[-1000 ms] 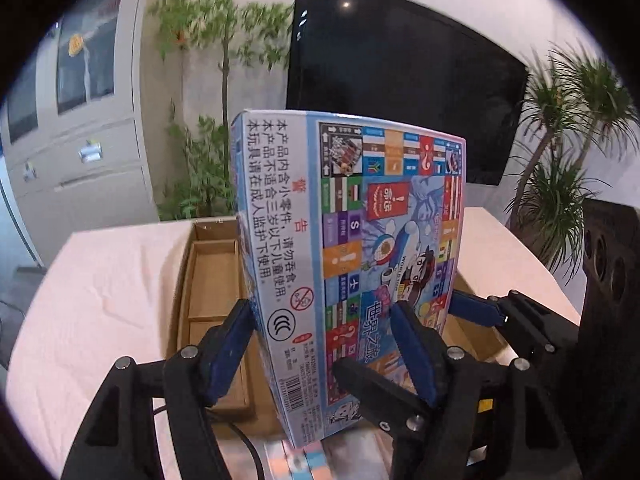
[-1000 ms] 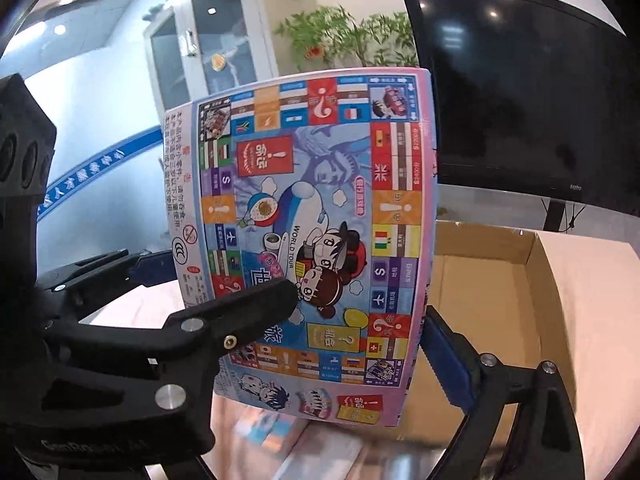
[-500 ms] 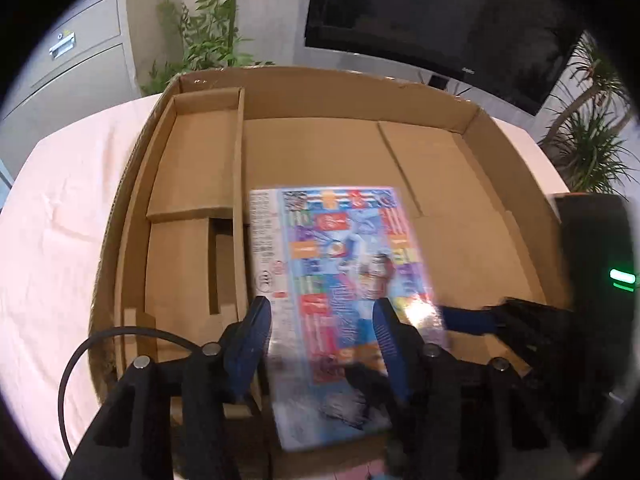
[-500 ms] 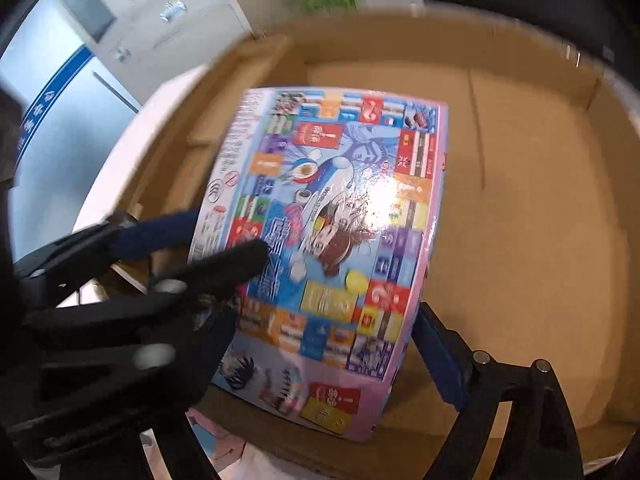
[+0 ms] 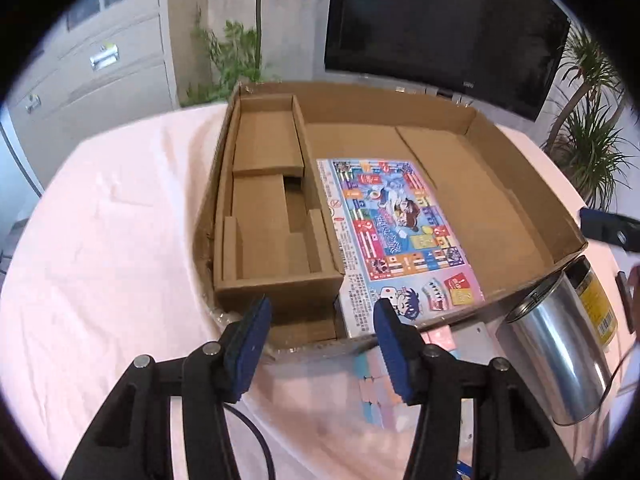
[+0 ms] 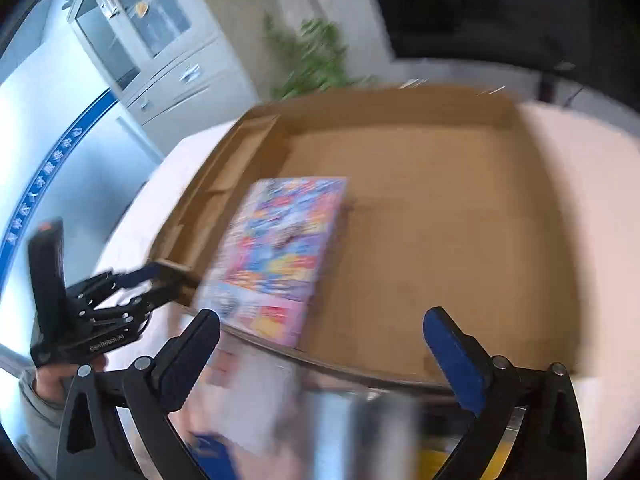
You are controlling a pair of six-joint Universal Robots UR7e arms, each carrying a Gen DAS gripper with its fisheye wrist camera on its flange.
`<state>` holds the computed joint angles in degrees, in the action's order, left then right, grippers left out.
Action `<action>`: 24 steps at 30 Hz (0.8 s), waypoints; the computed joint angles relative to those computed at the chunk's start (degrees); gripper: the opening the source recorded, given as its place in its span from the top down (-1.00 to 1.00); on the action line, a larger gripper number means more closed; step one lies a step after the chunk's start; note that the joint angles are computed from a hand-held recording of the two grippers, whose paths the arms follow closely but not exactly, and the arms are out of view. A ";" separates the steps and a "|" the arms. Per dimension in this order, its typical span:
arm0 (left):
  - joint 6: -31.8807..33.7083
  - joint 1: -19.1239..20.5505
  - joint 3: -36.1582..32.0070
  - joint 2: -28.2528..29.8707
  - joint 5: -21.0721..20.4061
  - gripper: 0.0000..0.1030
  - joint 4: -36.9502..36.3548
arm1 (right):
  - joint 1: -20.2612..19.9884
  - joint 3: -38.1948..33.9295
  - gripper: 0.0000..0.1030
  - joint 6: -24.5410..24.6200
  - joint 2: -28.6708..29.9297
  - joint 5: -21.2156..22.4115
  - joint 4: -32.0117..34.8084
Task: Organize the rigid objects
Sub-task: 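Close both grippers around the silver metal can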
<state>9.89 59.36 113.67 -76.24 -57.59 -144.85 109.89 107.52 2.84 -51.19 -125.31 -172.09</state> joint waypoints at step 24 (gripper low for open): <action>-20.32 -21.20 20.68 -27.25 20.30 -0.67 1.35 | 6.60 24.28 -0.52 3.31 -8.22 0.82 -19.53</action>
